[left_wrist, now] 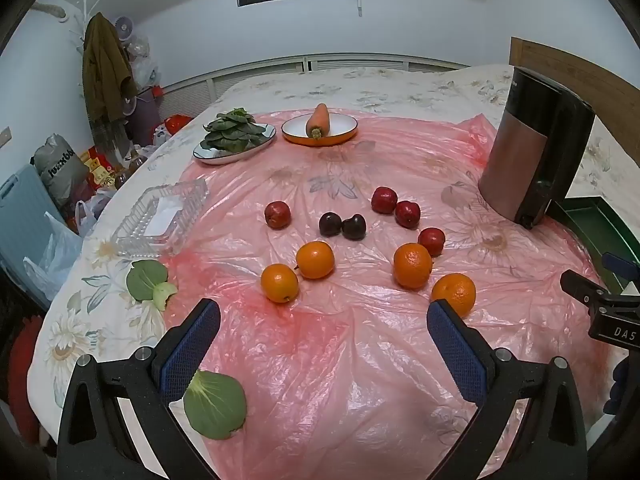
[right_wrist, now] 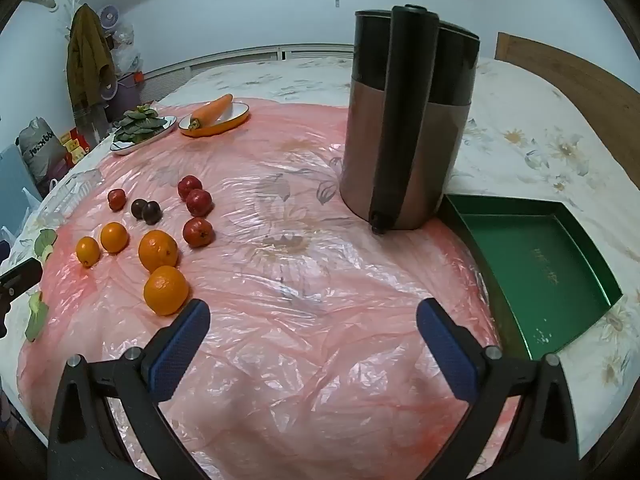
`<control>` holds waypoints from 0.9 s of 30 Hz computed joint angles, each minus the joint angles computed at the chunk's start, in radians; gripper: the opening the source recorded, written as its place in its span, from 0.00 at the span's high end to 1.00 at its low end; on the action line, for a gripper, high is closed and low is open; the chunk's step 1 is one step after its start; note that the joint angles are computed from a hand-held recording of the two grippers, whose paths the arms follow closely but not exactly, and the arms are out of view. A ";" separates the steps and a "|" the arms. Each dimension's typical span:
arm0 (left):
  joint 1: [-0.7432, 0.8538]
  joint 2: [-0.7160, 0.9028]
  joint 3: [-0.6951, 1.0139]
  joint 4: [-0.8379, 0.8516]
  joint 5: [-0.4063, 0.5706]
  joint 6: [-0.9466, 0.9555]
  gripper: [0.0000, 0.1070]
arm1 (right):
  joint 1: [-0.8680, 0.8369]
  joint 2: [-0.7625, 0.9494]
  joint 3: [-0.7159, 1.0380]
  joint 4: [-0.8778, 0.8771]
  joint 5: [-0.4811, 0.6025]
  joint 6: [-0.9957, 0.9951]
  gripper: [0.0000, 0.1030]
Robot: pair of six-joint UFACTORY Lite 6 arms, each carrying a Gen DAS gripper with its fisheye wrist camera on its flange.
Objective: Organize fruits
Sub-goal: 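Move both grippers toward the oranges on the pink sheet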
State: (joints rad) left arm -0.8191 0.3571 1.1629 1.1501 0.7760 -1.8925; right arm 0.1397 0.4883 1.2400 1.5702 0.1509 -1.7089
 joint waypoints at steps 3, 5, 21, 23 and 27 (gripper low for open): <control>-0.001 0.002 0.001 0.002 0.005 -0.001 0.05 | -0.004 0.003 0.000 -0.003 0.007 0.004 0.00; -0.001 0.002 0.002 0.002 0.004 0.000 0.05 | -0.002 0.007 0.000 0.026 0.002 -0.027 0.00; -0.001 0.008 -0.008 0.011 -0.004 -0.019 0.05 | 0.009 -0.003 -0.006 0.013 0.020 -0.024 0.00; 0.002 0.006 -0.012 0.015 -0.009 -0.023 0.05 | 0.010 -0.003 -0.006 0.019 0.022 -0.031 0.00; 0.002 0.007 -0.014 0.017 -0.013 -0.029 0.05 | 0.008 -0.003 -0.005 0.021 0.026 -0.037 0.00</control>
State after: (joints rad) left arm -0.8168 0.3641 1.1491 1.1667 0.7632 -1.9220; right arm 0.1478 0.4853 1.2355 1.5915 0.1774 -1.7461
